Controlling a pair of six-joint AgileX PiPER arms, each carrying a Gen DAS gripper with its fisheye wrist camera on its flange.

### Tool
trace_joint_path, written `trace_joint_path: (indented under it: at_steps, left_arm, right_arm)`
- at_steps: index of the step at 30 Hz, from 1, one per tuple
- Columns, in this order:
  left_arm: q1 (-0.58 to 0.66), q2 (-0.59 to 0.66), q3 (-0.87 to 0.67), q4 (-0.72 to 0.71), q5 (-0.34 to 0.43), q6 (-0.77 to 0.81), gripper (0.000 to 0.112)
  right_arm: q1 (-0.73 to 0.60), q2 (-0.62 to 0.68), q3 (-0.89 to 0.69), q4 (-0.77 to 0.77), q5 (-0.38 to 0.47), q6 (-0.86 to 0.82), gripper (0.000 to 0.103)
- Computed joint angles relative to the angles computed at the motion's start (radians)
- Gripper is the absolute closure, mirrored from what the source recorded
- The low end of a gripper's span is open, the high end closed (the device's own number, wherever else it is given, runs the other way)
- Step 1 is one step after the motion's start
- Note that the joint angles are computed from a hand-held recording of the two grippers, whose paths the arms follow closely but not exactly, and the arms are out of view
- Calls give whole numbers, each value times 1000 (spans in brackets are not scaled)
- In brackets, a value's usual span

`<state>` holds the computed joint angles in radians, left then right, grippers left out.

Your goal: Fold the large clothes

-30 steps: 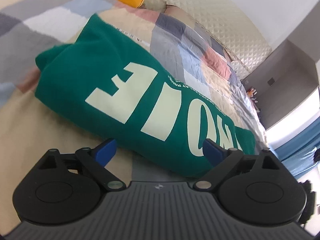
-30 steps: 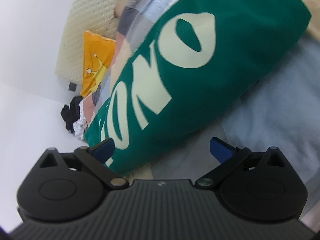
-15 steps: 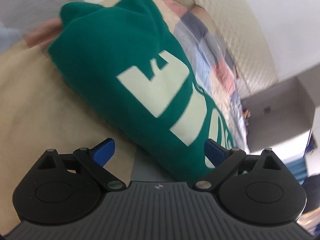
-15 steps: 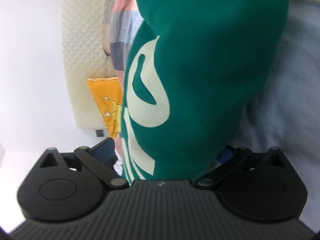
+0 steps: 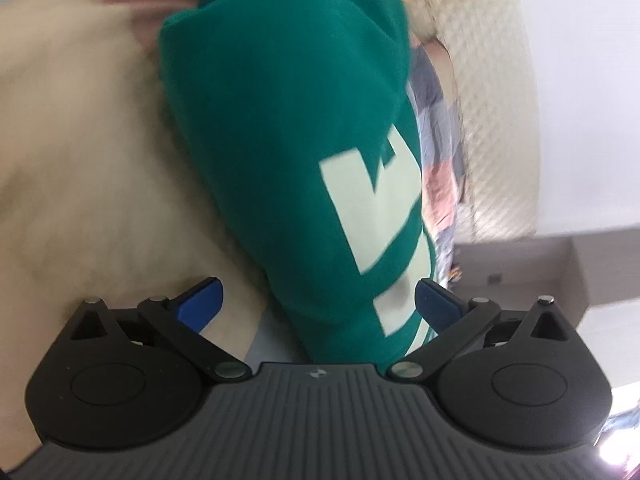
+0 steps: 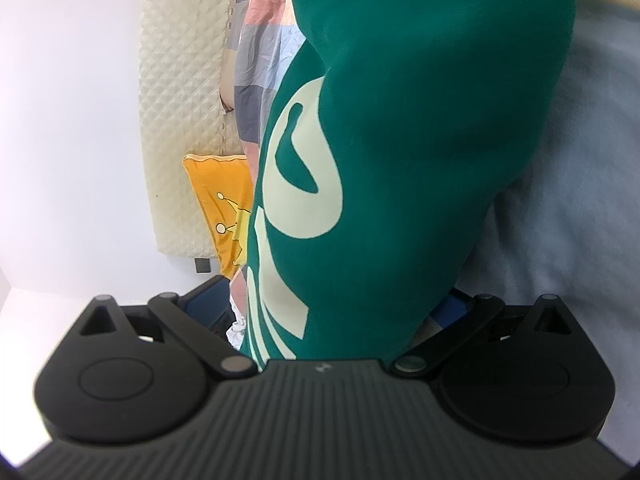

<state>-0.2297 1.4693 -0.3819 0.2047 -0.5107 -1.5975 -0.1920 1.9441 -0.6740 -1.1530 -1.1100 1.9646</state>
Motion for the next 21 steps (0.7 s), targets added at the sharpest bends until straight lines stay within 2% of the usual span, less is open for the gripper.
trace_joint_path:
  at_steps: [4,7,9,14,16,19,21]
  left_arm:
    - [54,82,11,-19,-164,-30,9]
    - [91,107,-43,18,-113,-17,9]
    - [101,137,-63,7,-107,-17,9]
    - [112,196,-69,-39,-160,-74,10]
    - [111,209,-104,-44,-118,-65,10]
    - [102,219,-137,-75,-73,-27,11]
    - [100,200,-163,-71,7,-2,18]
  right_arm:
    - [3,-5,11,15,4,-15,0]
    - [0,-11,22,20,12,-33,0]
    - [-7,-25,37,26,27,-44,0]
    - [-23,-40,47,47,69,-32,0]
    - [-42,-34,31,30,78,9,0]
    - [-48,-43,3,30,145,32,0]
    - [-36,-36,-25,27,176,46,0]
